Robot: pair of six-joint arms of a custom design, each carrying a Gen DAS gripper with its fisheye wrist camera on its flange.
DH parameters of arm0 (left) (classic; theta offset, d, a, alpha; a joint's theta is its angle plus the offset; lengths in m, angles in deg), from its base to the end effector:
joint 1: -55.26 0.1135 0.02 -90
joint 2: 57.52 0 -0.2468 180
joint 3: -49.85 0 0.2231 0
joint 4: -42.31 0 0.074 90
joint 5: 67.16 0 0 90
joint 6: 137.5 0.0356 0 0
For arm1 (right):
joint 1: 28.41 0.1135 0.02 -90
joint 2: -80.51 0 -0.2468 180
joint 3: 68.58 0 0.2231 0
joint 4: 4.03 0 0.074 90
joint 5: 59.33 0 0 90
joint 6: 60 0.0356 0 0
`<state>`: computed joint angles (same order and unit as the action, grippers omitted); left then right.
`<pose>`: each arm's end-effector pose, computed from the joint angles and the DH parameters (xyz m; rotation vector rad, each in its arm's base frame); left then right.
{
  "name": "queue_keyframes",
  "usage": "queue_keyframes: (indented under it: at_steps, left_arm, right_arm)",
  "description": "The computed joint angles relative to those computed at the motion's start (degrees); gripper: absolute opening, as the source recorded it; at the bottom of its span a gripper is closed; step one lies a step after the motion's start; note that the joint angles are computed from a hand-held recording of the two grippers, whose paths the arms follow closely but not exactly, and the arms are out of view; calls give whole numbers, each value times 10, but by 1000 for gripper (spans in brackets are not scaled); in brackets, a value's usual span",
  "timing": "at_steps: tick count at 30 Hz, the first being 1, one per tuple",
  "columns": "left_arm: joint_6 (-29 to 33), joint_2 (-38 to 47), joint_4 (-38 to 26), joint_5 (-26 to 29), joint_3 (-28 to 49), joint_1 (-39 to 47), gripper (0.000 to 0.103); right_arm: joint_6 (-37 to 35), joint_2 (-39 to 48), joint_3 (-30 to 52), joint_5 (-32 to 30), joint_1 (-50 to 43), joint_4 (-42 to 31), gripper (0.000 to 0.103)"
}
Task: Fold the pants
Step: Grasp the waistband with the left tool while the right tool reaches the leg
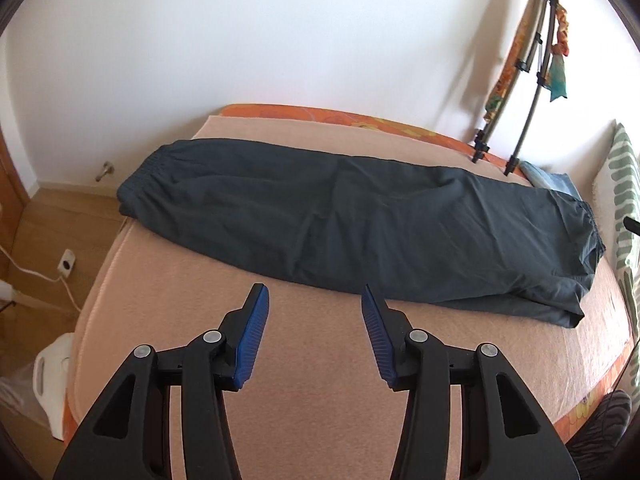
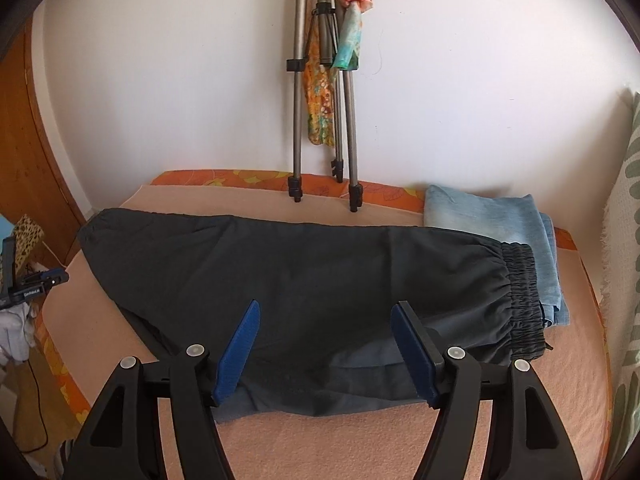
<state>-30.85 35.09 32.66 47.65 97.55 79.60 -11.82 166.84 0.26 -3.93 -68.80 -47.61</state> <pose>0.2347 0.0898 0.1159 0.0074 2.4156 -0.2269 0.2164 -0.1576 0.2023 -0.2203 2.3705 0.1545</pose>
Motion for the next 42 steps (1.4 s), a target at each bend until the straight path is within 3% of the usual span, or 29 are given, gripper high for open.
queue_keyframes:
  at_steps: [4,9,20,28,31,40,42]
  left_arm:
    - [-14,107,-18,15,109,75,54]
    - [-95,238,-98,61,282,128,64]
    - [-197,389,-146,61,458,131,65]
    - [-242,458,-184,61,546,139,65]
    - [-274,489,-197,96,576,147,65]
    - [-368,515,-126,141,570,156,63]
    - [-381,508,-93,140,549,154,53]
  right_arm:
    - [-4,-31,-56,38,79,14,71]
    - [18,-51,-115,87,184,45,71]
    - [76,-1,-172,164,350,121,62]
    - [74,79,-176,202,377,149,52]
    - [70,84,-184,198,369,156,52]
    - [78,66,-189,201,371,159,52]
    - [81,60,-187,201,371,155,52]
